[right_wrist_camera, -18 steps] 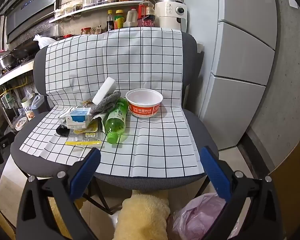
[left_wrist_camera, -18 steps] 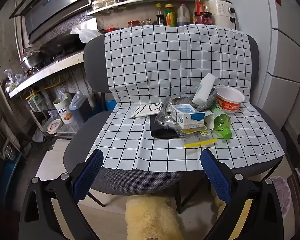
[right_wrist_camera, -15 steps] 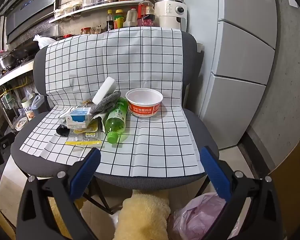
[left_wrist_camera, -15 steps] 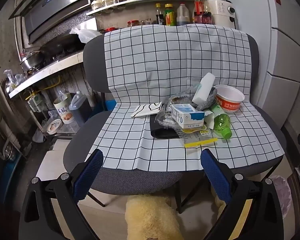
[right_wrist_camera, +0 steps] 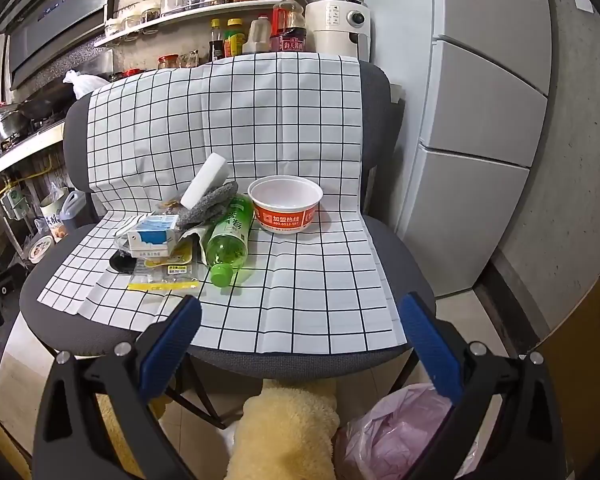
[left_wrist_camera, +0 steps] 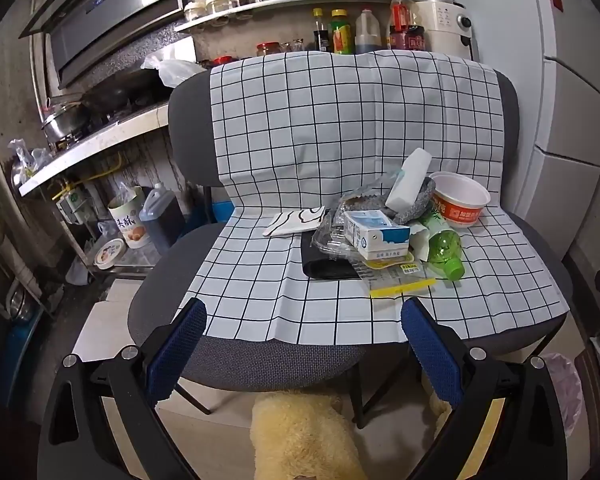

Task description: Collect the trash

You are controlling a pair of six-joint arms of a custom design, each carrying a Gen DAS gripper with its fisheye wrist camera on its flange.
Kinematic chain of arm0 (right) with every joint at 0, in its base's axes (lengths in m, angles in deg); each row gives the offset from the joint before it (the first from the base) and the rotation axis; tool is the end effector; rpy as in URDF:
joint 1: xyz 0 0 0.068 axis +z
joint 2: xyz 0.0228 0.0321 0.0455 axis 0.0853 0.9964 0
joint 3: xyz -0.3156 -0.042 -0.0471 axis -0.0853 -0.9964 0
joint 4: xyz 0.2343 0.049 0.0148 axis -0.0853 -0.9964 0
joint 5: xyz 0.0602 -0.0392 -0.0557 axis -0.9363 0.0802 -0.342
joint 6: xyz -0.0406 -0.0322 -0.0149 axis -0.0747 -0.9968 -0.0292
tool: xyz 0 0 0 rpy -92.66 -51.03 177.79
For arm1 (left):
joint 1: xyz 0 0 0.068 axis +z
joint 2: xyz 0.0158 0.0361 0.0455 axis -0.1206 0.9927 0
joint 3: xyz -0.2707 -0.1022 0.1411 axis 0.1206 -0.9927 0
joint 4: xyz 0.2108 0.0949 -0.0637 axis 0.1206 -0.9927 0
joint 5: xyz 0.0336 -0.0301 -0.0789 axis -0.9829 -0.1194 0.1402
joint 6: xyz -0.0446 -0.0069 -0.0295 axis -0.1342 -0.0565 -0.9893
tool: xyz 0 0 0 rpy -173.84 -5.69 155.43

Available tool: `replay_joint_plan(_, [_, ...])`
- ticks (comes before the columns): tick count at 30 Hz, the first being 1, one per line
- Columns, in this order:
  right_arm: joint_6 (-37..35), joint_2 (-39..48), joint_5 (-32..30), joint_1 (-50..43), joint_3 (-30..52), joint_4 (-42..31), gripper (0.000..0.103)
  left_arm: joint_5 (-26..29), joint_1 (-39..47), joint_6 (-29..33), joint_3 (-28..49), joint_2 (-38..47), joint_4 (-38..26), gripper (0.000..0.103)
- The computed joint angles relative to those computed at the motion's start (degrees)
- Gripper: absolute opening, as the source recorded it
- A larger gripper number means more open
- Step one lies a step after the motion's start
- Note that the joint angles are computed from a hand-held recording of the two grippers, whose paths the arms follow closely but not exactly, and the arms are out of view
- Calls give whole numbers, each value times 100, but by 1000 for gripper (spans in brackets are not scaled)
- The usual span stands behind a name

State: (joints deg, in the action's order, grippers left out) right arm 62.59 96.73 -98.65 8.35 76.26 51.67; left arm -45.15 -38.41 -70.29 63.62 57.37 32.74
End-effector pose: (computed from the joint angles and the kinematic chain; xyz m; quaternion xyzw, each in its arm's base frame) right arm 0.3135 0.0254 0.2931 -0.1324 0.8891 0.0630 0.4335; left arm 0.2386 -0.1178 0.3011 -0.1555 0.8889 0.1445 0.4059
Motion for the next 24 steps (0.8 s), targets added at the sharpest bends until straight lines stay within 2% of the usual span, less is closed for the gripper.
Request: replay_joint_plan(24, [-11,34,59,62,9,10,97,63,117,47,-76,-96,67,97])
